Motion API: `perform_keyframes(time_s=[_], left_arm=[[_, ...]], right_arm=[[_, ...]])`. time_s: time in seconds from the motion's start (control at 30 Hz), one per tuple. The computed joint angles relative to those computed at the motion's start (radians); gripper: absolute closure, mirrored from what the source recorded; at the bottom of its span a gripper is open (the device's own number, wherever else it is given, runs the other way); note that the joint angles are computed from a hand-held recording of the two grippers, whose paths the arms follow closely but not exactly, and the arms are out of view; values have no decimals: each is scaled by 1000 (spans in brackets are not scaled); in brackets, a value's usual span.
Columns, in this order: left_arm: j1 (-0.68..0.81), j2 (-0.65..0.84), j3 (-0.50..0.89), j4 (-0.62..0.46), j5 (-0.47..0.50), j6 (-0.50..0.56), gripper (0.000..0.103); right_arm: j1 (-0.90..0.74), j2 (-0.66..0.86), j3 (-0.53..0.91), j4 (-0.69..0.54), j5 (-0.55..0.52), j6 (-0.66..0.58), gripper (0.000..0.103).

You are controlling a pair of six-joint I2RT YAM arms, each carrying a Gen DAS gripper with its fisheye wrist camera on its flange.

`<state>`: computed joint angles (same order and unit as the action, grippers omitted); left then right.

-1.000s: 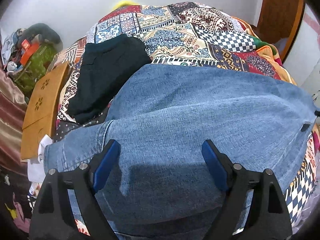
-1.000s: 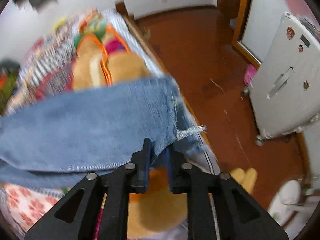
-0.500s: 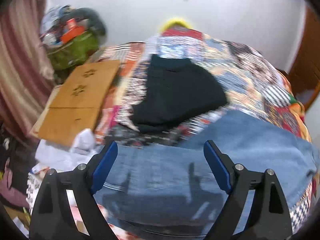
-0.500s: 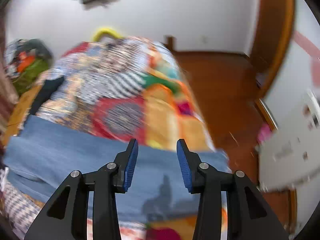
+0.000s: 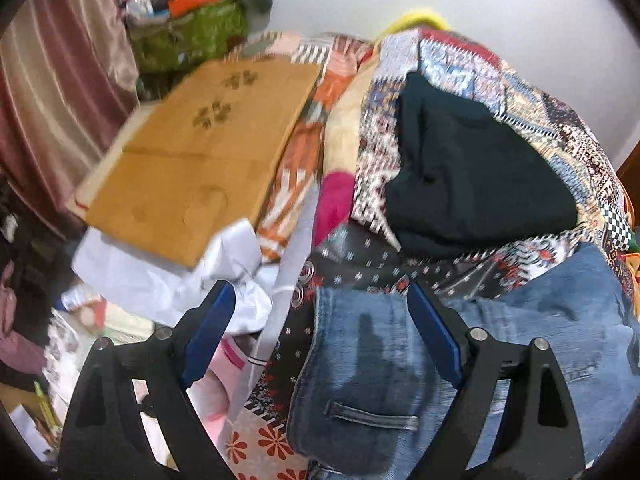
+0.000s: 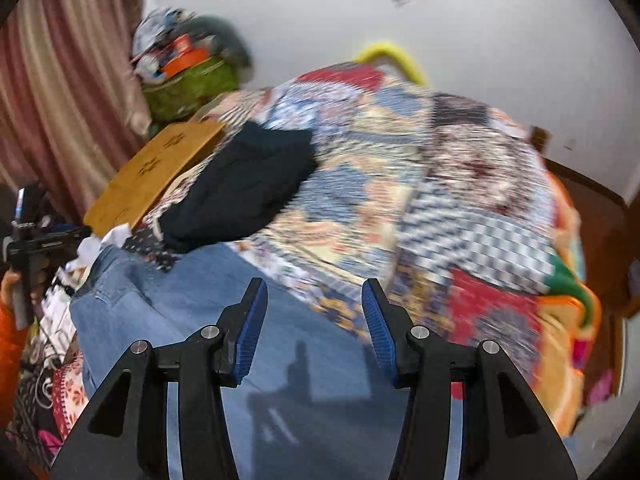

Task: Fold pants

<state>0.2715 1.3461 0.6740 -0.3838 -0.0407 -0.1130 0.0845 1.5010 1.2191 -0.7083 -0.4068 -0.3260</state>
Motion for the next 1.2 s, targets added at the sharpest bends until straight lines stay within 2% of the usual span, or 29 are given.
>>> perform_keyframes(time_s=[0.1,0.13,0.2,0.3,0.4,0.47,0.5,0.53,0.57,0.7,0.8,0.87,1.0,1.1,1.13,1.17,1.2], left_arm=[[43,93,-18,50,80,29,16],[52,120,-22,61,103,36,19],[59,164,-29,72,142,47,30],[54,198,-45,86,204,57,52],[7,152,-93,120,163,42,60],[-34,112,-111,113,107,19,86],[-66,64,-130,106,72,15,87],[-80,33,-141,100,80,20,100],[-96,3,-147,87,84,21,100],[-200,-143,-166,35,-76,5,100],[-150,-205,-138,-12,-101,22,100],[-106,-217,-122,-20,-130,38,100],[-48,-176,-100,8,-75,54,97],[-97,-54,-69,36,-150,52,93],[-102,-18,-52,23,-158,49,86],[-102,-4,-42,5,-147,41,72],[-85,-19,-47,-18,-111,38,63]], right_arm=[[101,97,44,15,15,24,58],[136,136,61,20,22,31,58],[186,202,95,29,34,32,58],[240,295,156,29,56,29,58],[271,376,207,22,47,43,58],[277,419,237,-10,16,42,66],[275,425,238,-17,-6,38,80],[282,432,241,-22,-20,38,84],[292,413,213,8,1,45,87],[334,304,90,131,92,5,92],[339,246,54,184,109,-12,98],[333,234,67,197,121,-9,98],[301,268,124,217,128,26,99],[315,350,211,148,172,43,96],[320,368,230,126,180,53,94],[319,379,248,98,175,65,94],[315,373,252,78,168,82,91]])
